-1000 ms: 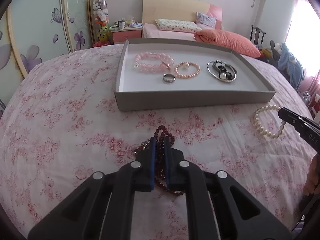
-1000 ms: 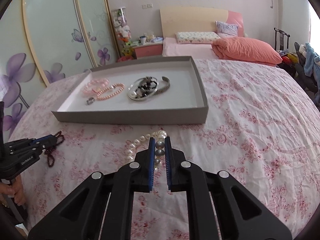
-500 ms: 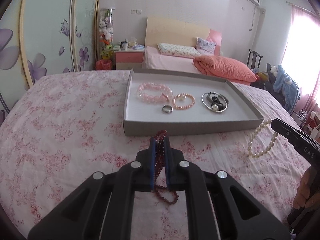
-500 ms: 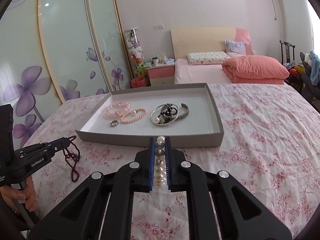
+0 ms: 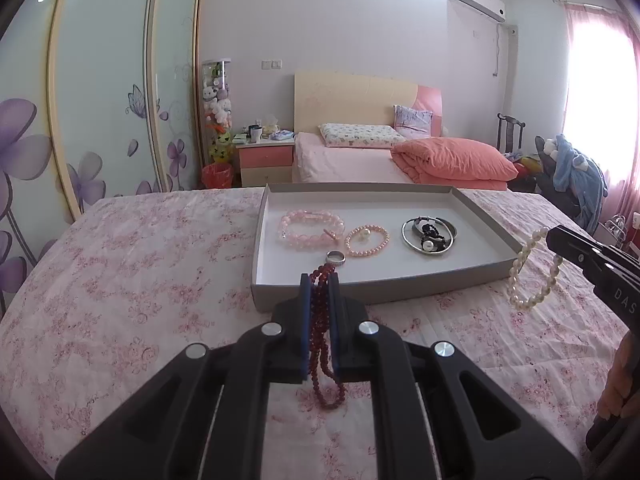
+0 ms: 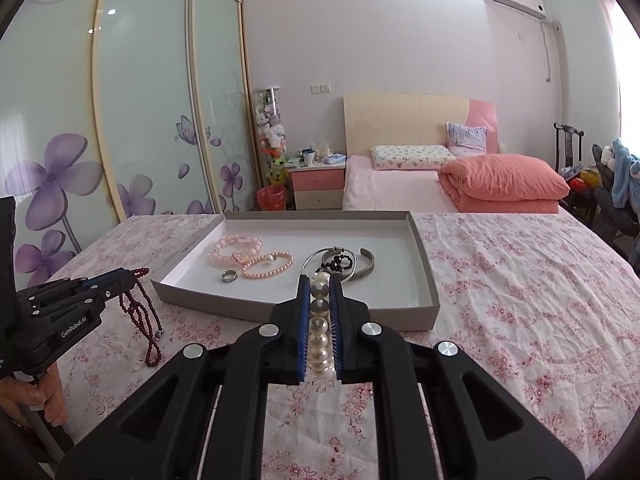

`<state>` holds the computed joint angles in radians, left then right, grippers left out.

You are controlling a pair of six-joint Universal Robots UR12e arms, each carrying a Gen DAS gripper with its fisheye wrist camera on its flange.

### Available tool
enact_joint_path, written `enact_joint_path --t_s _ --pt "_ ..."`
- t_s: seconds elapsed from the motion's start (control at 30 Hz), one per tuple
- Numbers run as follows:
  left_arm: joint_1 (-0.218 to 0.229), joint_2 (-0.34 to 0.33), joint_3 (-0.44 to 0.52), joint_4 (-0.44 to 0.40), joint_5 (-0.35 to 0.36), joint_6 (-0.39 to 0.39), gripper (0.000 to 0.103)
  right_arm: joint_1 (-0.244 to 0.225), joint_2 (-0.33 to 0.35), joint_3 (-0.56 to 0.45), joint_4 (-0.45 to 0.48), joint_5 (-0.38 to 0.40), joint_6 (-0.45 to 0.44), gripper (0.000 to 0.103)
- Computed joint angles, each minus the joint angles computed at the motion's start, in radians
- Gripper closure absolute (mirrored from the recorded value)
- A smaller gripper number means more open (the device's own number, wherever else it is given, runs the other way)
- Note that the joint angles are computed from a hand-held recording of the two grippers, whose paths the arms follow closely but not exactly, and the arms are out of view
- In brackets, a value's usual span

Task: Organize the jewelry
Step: 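Lift and carry the pearl bracelet with the right tool while the left carries the necklace toward the tray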

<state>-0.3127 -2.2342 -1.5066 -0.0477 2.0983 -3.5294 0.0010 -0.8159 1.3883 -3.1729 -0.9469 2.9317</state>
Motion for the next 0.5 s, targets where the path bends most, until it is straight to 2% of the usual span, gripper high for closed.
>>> enact_joint_path --t_s 0.5 --pt "-0.008 -0.023 0.038 0.034 0.021 0.057 0.094 0.009 0.01 -0.018 -0.066 -0.002 0.005 0.092"
